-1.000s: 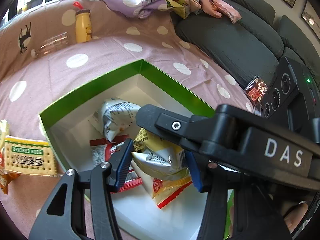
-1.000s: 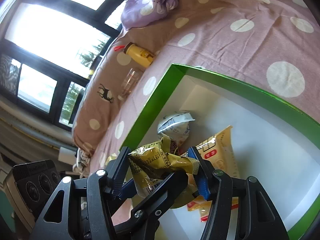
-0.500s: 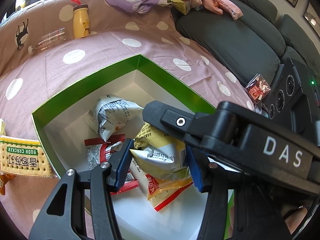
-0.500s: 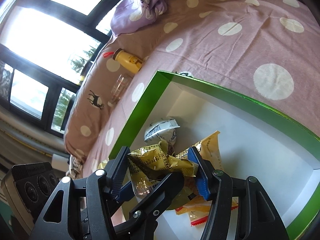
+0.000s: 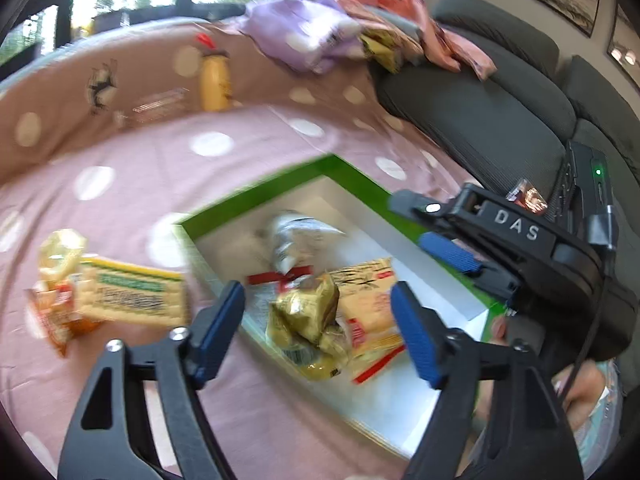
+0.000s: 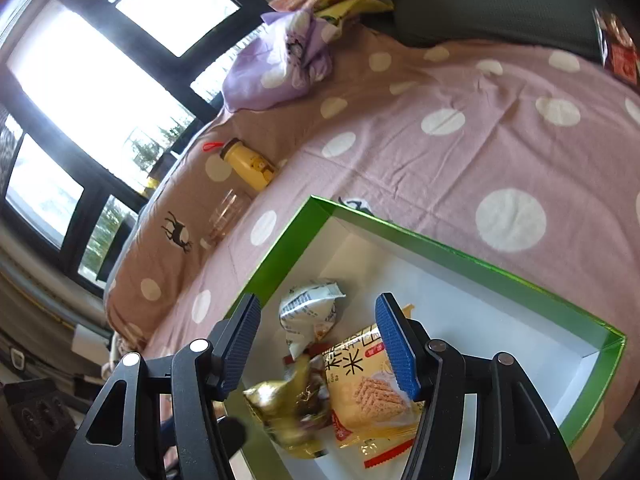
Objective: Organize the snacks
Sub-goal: 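Lower the yellow bag into the box and open the right gripper, then move the right gripper to the pile and grasp the white-green snack bag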
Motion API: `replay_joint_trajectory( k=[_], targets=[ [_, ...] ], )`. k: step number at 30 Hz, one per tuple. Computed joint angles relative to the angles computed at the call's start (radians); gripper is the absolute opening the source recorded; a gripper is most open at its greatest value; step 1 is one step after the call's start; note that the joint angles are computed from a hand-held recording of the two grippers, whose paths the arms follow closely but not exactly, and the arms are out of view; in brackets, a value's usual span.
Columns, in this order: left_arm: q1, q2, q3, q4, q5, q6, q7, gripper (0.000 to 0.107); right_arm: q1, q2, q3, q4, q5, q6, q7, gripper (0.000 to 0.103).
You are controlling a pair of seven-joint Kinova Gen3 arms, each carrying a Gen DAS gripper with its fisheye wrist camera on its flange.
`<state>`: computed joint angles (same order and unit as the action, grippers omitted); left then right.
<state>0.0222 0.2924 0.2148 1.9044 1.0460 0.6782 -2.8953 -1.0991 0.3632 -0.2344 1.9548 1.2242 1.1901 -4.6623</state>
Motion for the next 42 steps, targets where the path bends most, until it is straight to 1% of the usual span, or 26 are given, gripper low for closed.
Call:
replay_joint_trajectory(
  k=[2,3,6,8,9,10,11,12,13,16,17,18,19,20,21,23,25,27,31,33,35,36,37,39,40,42],
  targets=[
    [-0.021,-0.022,-0.016,0.017,0.01,-0.01,-0.005,0.081,-0.006,0.006,0.0,-0.025,-0.015,0.025,0.029,0.065],
    [-0.033,-0.036,-0.029,0.028,0.014,-0.016,0.001,0.084,-0.007,0.008,0.001,-0.034,-0.019,0.03,0.041,0.066],
    [-0.073,-0.068,-0.061,0.058,0.047,-0.025,-0.01,0.085,-0.014,0.017,0.006,-0.063,-0.022,0.043,0.085,0.071],
    [-0.086,-0.087,-0.085,0.069,0.046,-0.033,0.013,0.086,-0.017,0.024,0.009,-0.086,-0.024,0.049,0.124,0.074],
    [-0.097,-0.1,-0.094,0.079,0.04,-0.051,0.037,0.087,-0.018,0.028,0.012,-0.099,-0.027,0.052,0.145,0.076],
    [-0.088,-0.11,-0.119,0.083,0.034,-0.059,0.057,0.089,-0.021,0.033,0.015,-0.111,-0.03,0.054,0.16,0.077],
    [-0.069,-0.119,-0.163,0.09,0.036,-0.059,0.061,0.091,-0.024,0.038,0.018,-0.122,-0.033,0.058,0.174,0.078],
    [-0.069,-0.127,-0.188,0.102,0.049,-0.059,0.049,0.099,-0.027,0.043,0.022,-0.136,-0.035,0.062,0.19,0.079],
    [-0.085,-0.138,-0.194,0.122,0.079,-0.066,0.022,0.103,-0.032,0.05,0.026,-0.15,-0.035,0.068,0.201,0.079],
    [-0.192,-0.157,-0.14,0.193,0.192,-0.126,-0.055,0.102,-0.048,0.065,0.039,-0.186,-0.026,0.083,0.239,0.08],
    [-0.201,-0.153,-0.139,0.203,0.208,-0.145,-0.055,0.102,-0.052,0.069,0.042,-0.198,-0.023,0.085,0.26,0.08],
    [-0.191,-0.143,-0.153,0.206,0.207,-0.161,-0.039,0.102,-0.055,0.076,0.045,-0.213,-0.019,0.086,0.287,0.083],
    [-0.169,-0.129,-0.187,0.201,0.19,-0.164,-0.009,0.102,-0.057,0.082,0.047,-0.226,-0.014,0.085,0.323,0.084],
    [-0.162,-0.112,-0.204,0.196,0.178,-0.165,0.013,0.102,-0.06,0.087,0.05,-0.238,-0.014,0.085,0.346,0.085],
    [-0.171,-0.1,-0.203,0.191,0.181,-0.165,0.018,0.102,-0.06,0.092,0.054,-0.249,-0.02,0.085,0.371,0.085],
    [-0.207,-0.083,-0.173,0.195,0.219,-0.19,0.002,0.102,-0.06,0.105,0.061,-0.284,-0.052,0.091,0.424,0.085],
    [-0.19,-0.076,-0.185,0.194,0.215,-0.241,0.032,0.102,-0.06,0.119,0.071,-0.316,-0.078,0.091,0.478,0.085],
    [-0.204,-0.071,-0.17,0.197,0.22,-0.27,0.033,0.102,-0.062,0.126,0.082,-0.333,-0.085,0.071,0.515,0.085],
    [-0.221,-0.063,-0.16,0.203,0.206,-0.311,0.053,0.102,-0.059,0.14,0.101,-0.358,-0.063,-0.012,0.574,0.085],
    [-0.234,-0.057,-0.158,0.199,0.187,-0.308,0.072,0.102,-0.056,0.149,0.114,-0.377,-0.063,-0.054,0.607,0.085],
    [-0.25,-0.05,-0.156,0.19,0.163,-0.292,0.097,0.102,-0.065,0.158,0.152,-0.397,-0.077,-0.118,0.663,0.085],
    [-0.259,-0.046,-0.155,0.187,0.155,-0.285,0.107,0.102,-0.047,0.163,0.145,-0.412,-0.093,-0.145,0.703,0.085],
    [-0.263,-0.045,-0.152,0.184,0.147,-0.284,0.12,0.102,-0.015,0.171,0.119,-0.434,-0.115,-0.169,0.744,0.085],
    [-0.264,-0.043,-0.15,0.18,0.126,-0.299,0.154,0.102,0.021,0.182,0.107,-0.468,-0.162,-0.225,0.809,0.085],
    [-0.259,-0.043,-0.148,0.181,0.112,-0.318,0.18,0.102,0.052,0.19,0.084,-0.492,-0.178,-0.249,0.85,0.085],
    [-0.254,-0.041,-0.145,0.175,0.065,-0.345,0.234,0.102,0.13,0.22,-0.004,-0.556,-0.181,-0.248,0.931,0.085]
  ],
)
